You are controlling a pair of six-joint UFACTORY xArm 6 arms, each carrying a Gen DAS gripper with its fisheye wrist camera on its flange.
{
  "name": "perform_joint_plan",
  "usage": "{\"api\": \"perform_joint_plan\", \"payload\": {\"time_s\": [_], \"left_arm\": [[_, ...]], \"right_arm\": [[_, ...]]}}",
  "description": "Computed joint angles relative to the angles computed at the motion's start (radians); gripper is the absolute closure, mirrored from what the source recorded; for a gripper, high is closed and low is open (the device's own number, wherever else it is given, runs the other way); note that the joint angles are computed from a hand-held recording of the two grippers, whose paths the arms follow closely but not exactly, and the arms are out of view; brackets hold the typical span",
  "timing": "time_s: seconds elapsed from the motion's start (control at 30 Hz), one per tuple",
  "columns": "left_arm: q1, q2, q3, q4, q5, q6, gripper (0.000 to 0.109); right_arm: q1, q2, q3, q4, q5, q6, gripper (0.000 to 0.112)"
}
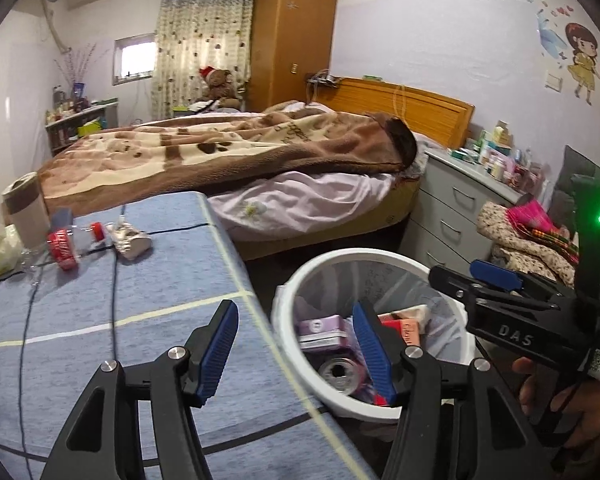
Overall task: Collect trash
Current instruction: 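Move both tools back over the table toward the plastic bottle and wrapper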
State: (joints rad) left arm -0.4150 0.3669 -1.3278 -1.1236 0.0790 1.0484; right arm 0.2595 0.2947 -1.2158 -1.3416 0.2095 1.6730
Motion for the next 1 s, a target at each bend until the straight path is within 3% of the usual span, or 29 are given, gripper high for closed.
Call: {"api": "perform_joint_plan", "payload": {"time_s": [0.23, 0.4, 0.8, 1.0], "left_arm": [[0.045, -0.027, 0.014, -0.061, -0.012, 0.065, 0.049], [0.082, -0.034, 0.012, -0.071, -0.022, 0.078, 0.049], [0.206, -0.024, -0.012, -0.028, -0.015, 0.038, 0.049], [0.294, 0.017, -0.074, 0.008, 0.038, -0.008, 0.049]], "right_arm": [[0.022, 0.027, -0.051, -0.048, -0.016, 0.044, 0.042], [0.045, 0.067, -0.106, -0.018, -0.025, -0.011, 0.042], [0.094, 0.184, -0.259, 0.153, -0.049, -0.249, 0.042], [0.125, 0.279, -0.372, 0.341, -0.047, -0.466, 0.042]]}}
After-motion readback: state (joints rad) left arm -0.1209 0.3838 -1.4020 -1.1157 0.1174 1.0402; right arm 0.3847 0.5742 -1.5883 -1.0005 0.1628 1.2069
